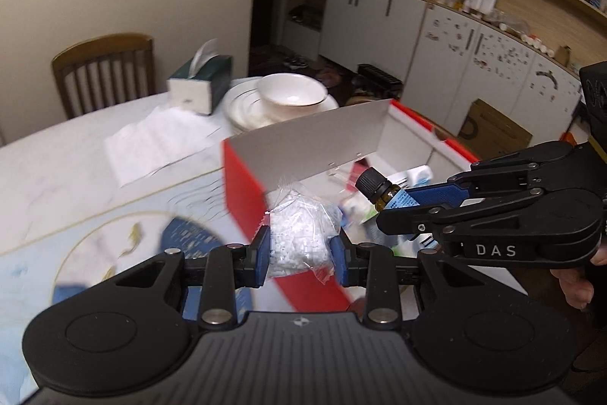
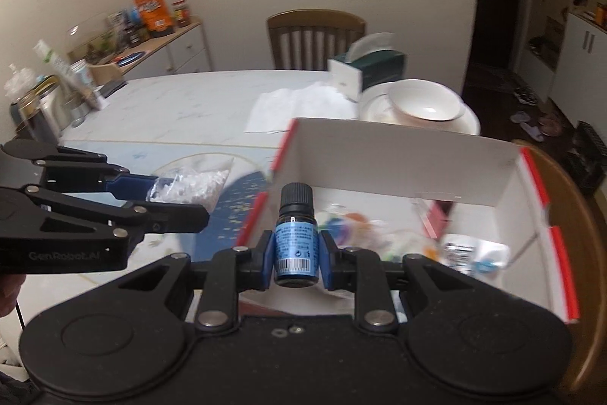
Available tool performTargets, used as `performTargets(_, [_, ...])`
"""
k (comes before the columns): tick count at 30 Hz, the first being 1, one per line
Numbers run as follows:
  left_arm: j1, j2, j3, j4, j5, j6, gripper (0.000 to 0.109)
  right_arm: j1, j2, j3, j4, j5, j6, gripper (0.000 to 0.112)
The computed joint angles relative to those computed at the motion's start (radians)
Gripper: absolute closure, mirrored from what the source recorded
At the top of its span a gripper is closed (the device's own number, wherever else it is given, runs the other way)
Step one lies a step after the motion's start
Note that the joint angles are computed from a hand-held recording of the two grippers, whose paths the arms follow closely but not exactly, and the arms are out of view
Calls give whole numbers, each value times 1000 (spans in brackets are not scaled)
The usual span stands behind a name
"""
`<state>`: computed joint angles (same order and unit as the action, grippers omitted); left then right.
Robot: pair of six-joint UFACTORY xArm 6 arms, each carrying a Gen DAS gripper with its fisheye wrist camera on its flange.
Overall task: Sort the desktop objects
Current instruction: 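Carry the tissue bag and blue bottle over the red box and lower them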
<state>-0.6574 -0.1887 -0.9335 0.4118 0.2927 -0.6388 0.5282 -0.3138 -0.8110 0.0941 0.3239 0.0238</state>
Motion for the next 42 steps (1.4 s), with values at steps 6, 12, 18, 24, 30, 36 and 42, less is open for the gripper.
performTargets(6, [-20,130,-131,-50,6,99,77,-72,-9,17,-3,-5,-11,90])
performTargets(12, [-29,249,-258,-97,15,193,77,-133,-6,29,-3,-6,-20,90])
performTargets(18, [-30,367,-400,-131,55,272,77,-177,2,36,2,-2,-34,90])
performTargets(24, [-21,493,-544,-195,128,351,77,-195,36,25,21,4,-67,90])
performTargets(30, [-14,591,-662,-242,218,412,77,-207,66,18,54,9,-105,90])
performTargets(36, [-8,659,-745,-282,302,457,77,-211,80,18,86,22,-140,90])
performTargets(42, [-2,705,-804,-338,370,495,77,-209,96,14,91,35,-145,90])
